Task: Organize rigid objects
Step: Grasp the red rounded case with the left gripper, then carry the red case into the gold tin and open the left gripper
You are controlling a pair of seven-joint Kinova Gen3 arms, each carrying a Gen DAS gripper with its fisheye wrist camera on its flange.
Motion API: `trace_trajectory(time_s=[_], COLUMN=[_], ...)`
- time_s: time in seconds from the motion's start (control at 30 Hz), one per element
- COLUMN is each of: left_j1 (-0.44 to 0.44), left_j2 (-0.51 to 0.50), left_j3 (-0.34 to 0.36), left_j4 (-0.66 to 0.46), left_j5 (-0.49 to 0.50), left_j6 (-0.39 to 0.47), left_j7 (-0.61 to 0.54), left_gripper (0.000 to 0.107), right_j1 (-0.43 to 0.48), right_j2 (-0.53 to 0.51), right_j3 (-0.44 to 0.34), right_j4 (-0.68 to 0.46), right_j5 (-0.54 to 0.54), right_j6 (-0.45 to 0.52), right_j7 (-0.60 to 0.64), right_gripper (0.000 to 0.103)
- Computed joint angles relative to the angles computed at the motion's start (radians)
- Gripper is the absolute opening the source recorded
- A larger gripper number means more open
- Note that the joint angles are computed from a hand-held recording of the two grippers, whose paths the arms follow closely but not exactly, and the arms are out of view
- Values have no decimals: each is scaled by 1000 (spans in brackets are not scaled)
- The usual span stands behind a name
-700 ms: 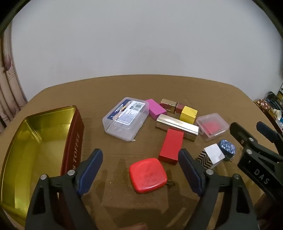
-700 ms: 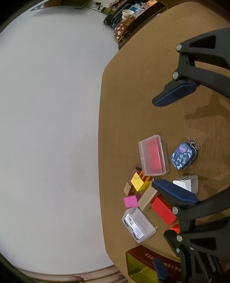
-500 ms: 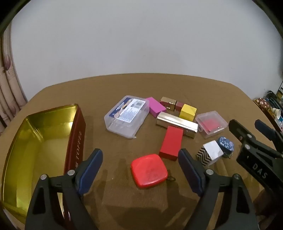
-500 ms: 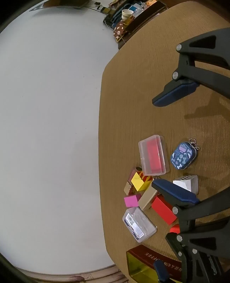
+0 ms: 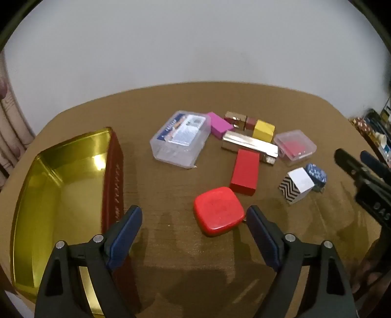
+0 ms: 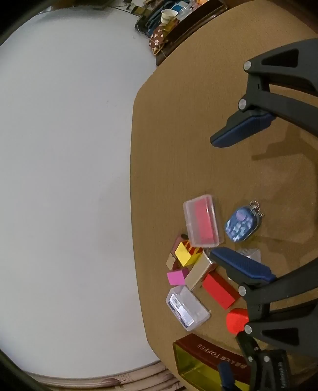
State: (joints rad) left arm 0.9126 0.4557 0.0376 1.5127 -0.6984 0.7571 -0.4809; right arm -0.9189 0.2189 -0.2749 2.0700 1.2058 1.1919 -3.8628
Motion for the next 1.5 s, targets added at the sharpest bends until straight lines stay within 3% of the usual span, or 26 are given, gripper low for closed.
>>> trace_trajectory(time_s=[0.13,0.37,0.47,0.6,0.83,0.97,1.07,1.27,1.37,1.5], left_j1=[-48,-45,-75,-74,-78,-31,-43,-203,-299,-331], left_j2=[34,86,102,82,59,-31,-104,-162,-122,-57], left_j3=[34,27,44,21,23,2,8,37,38,17], left_j4=[-60,-152,-172,-126,-105,-59,-39,-44,-83,-133], left_j5=[88,159,220,250,263,222,185,186,229,201], left_j6=[11,70,81,24,-5,21,72,196,259,297], left_j7=[-75,-164,-225,-218,-252,-189,-159,-227,-283,-299], left_gripper=[84,83,58,43,43,43,43,43,43,43], right_j1=[2,31,33,38,46,46,49,45,46,50], right_j2=[-23,-37,-36,-40,-44,-41,-40,-32,-27,-25], right_j3=[-5,-10,-14,-16,-18,-18,-16,-14,-10,-4], right_j4=[39,63,67,75,86,83,81,64,55,49], right_j5=[15,37,43,49,55,55,54,39,32,26], right_j6=[-13,-61,-61,-69,-79,-79,-83,-73,-73,-84], right_j7=[-68,-107,-115,-129,-154,-158,-156,-134,-116,-98], right_gripper=[86,86,87,87,86,86,86,86,86,86])
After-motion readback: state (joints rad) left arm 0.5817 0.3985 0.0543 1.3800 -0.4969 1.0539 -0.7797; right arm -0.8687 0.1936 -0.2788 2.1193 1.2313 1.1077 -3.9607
